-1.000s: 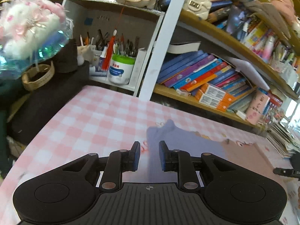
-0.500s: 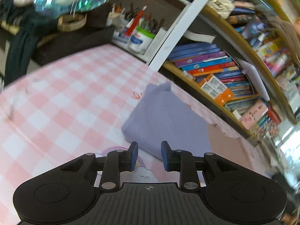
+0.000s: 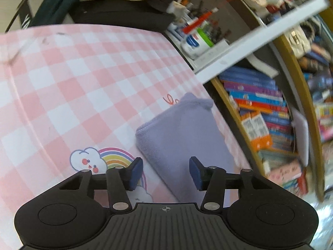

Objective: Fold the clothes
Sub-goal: 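Pinch and straighten the folded lavender edge with the left tool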

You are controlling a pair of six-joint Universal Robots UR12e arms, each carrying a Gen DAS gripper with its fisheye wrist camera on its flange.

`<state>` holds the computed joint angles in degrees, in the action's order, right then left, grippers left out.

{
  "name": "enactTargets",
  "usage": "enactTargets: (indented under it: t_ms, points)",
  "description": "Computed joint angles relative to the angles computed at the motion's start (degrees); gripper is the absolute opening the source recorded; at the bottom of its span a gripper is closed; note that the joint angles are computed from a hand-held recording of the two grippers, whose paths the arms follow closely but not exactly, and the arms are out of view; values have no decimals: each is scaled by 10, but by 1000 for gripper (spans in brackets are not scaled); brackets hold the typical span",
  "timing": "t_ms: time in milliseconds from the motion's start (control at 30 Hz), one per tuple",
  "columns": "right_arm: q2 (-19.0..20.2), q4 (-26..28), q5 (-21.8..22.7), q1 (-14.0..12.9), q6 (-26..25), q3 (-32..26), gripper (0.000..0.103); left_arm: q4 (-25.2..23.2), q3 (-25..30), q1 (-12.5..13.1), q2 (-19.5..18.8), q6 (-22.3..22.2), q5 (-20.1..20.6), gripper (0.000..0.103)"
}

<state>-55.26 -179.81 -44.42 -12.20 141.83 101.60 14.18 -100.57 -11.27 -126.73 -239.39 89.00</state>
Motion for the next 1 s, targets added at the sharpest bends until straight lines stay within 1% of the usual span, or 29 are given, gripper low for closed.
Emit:
enactTargets:
  t_ms: [33,67,100,133,167,233,267,300,333,367,400,467,533,567,600,633,667,700,767,833,933,1000]
  points:
    - [2,5,-3,-1,7,-2,33,6,1,0,-2,-16,2,50]
    - [4,4,-8,-1,25,-2,32,13,2,0,-5,-31,4,50]
    - [5,3,-10,-2,37,-1,33,19,5,1,-8,-46,-3,50]
    - [4,2,-11,-2,44,0,33,24,8,2,-12,-54,-3,50]
    - [3,2,-12,-2,50,2,33,28,12,2,-15,-62,-3,47]
    - [3,-4,-18,0,46,4,33,24,18,-1,-17,-66,10,46]
    - [4,-7,-19,1,46,5,33,22,19,-3,-18,-66,17,41]
    - [4,-7,-18,0,49,5,33,13,21,-5,-17,-58,25,33]
    - [5,-6,-14,-1,52,5,33,4,23,-8,-16,-50,33,30]
    - [6,-4,-10,-2,54,4,33,-4,24,-9,-15,-31,40,24]
    - [6,-2,-7,-3,57,3,33,5,30,-18,-16,12,56,22]
    - [7,5,0,-4,61,2,33,28,40,-31,-18,118,79,22]
    - [6,6,0,-4,62,2,33,50,47,-37,-20,180,68,24]
    - [6,6,0,-4,62,2,33,58,52,-41,-21,198,65,32]
    - [6,6,0,-4,62,2,33,44,50,-35,-19,191,56,38]
    - [6,7,0,-4,62,2,33,29,50,-32,-18,166,52,43]
    - [6,7,0,-4,62,2,34,7,46,-27,-16,125,48,49]
    - [6,7,1,-5,62,2,33,-14,44,-21,-14,84,41,49]
    - [6,6,0,-4,62,2,33,-13,36,-11,-17,23,16,49]
    - [6,4,-1,-4,61,3,33,6,35,-10,-24,4,16,52]
    - [5,7,0,-4,61,2,34,-5,50,-11,-30,8,22,52]
    - [5,9,1,-4,61,2,34,2,55,-12,-36,-8,29,52]
